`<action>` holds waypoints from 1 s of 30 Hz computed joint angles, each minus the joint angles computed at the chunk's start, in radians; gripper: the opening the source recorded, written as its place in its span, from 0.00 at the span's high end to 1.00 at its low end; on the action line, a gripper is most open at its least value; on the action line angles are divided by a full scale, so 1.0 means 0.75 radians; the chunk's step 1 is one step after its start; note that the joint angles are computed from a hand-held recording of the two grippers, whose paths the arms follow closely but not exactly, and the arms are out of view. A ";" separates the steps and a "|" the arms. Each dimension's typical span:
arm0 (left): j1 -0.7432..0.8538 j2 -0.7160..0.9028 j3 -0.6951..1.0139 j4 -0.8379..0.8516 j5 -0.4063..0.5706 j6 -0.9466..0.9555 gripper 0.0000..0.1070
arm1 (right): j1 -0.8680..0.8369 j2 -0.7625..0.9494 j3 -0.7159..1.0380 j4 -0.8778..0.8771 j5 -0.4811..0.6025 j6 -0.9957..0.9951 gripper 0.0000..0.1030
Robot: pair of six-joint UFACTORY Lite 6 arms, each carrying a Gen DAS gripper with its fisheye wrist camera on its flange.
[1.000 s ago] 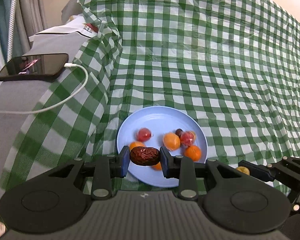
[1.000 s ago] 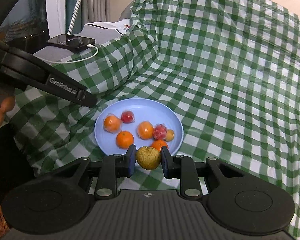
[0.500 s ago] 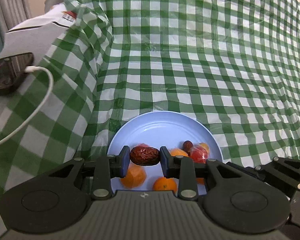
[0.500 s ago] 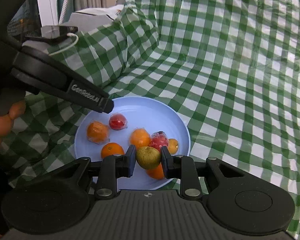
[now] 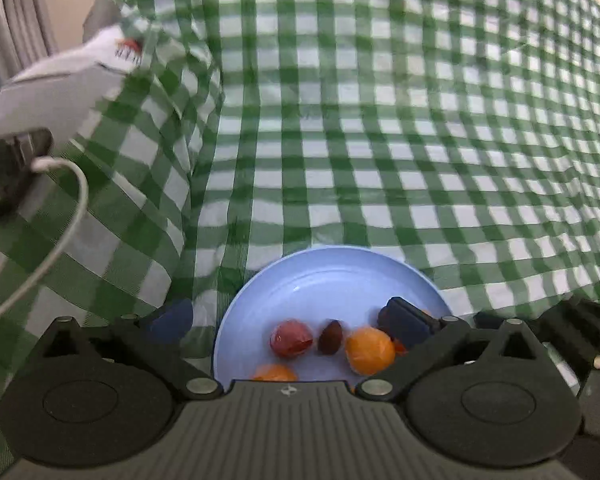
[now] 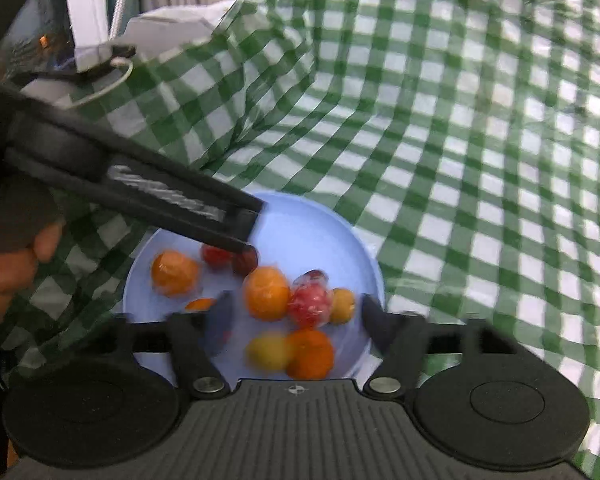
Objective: Organize fruits
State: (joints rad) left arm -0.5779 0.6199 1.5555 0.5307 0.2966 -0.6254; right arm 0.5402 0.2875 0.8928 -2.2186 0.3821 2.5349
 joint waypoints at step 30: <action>-0.350 -1.041 -0.897 0.319 0.379 -0.628 0.04 | 0.820 -0.712 -0.408 1.142 0.640 -0.611 0.01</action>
